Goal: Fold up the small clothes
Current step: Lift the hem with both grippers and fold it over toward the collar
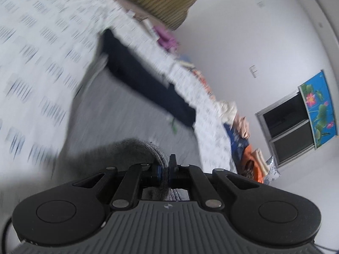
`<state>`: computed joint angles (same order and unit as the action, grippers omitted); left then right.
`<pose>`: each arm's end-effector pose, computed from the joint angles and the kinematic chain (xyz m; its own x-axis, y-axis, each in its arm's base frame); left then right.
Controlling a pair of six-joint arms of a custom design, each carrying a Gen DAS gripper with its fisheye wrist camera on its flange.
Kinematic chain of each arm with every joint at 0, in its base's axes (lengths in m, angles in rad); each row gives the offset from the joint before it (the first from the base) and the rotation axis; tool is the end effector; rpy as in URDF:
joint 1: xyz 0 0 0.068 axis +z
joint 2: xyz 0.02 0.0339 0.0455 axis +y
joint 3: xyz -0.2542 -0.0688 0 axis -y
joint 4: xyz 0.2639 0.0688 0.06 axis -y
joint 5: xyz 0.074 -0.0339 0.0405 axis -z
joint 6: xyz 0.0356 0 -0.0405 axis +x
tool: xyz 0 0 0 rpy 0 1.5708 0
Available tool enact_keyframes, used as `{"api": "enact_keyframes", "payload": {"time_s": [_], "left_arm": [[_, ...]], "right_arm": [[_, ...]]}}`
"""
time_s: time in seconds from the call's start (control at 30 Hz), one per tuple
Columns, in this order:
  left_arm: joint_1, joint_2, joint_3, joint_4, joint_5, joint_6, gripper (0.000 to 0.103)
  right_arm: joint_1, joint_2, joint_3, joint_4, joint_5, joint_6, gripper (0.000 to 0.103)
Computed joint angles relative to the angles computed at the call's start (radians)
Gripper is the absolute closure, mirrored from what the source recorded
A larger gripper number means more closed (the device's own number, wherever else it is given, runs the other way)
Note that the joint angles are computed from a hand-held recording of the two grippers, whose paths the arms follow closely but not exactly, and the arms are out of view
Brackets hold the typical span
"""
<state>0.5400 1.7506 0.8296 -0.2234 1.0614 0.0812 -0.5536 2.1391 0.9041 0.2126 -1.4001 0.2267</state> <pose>0.2825 0.1331 0.1066 -0.7736 -0.4176 -0.4767 0.1221 0.6399 -0.7587 0.3095 -0.1500 0.0300 -0.7855 0.5304 -0.3190 -0.1756 0.3031 0.9366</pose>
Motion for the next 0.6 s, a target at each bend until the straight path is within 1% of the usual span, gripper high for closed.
{"api": "enact_keyframes", "payload": {"time_s": [0.03,0.07,0.1,0.13,0.2,0.23,0.3,0.4,0.47,0.53,0.6], "left_arm": [[-0.039,0.022,0.038,0.036,-0.033,-0.044,0.099],[-0.07,0.046,0.081,0.039,-0.072,-0.071,0.099],[-0.091,0.065,0.114,0.03,-0.092,-0.08,0.099],[-0.101,0.075,0.127,0.022,-0.097,-0.071,0.099],[-0.101,0.072,0.118,0.01,-0.094,-0.043,0.099],[-0.095,0.063,0.1,0.004,-0.087,-0.028,0.099],[-0.068,0.045,0.057,-0.008,-0.086,0.002,0.099],[0.001,0.022,0.002,-0.07,-0.059,0.084,0.098],[0.034,0.007,-0.019,-0.115,-0.053,0.128,0.098],[0.054,-0.003,-0.035,-0.143,-0.055,0.16,0.098],[0.062,-0.009,-0.045,-0.157,-0.066,0.173,0.098]], "right_arm": [[0.03,0.018,0.023,0.102,0.03,0.1,0.097],[0.056,0.037,0.056,0.134,0.058,0.15,0.097],[0.08,0.043,0.095,0.075,0.099,0.123,0.096],[0.099,0.031,0.139,-0.072,0.167,0.015,0.095],[0.116,0.021,0.183,-0.272,0.257,-0.147,0.093],[0.109,0.019,0.192,-0.356,0.282,-0.227,0.092],[0.08,0.012,0.179,-0.479,0.312,-0.357,0.091],[0.012,0.012,0.138,-0.577,0.363,-0.465,0.091],[-0.036,0.042,0.121,-0.606,0.383,-0.501,0.09],[-0.059,0.09,0.121,-0.63,0.378,-0.514,0.089],[-0.051,0.132,0.115,-0.645,0.351,-0.52,0.09]]}}
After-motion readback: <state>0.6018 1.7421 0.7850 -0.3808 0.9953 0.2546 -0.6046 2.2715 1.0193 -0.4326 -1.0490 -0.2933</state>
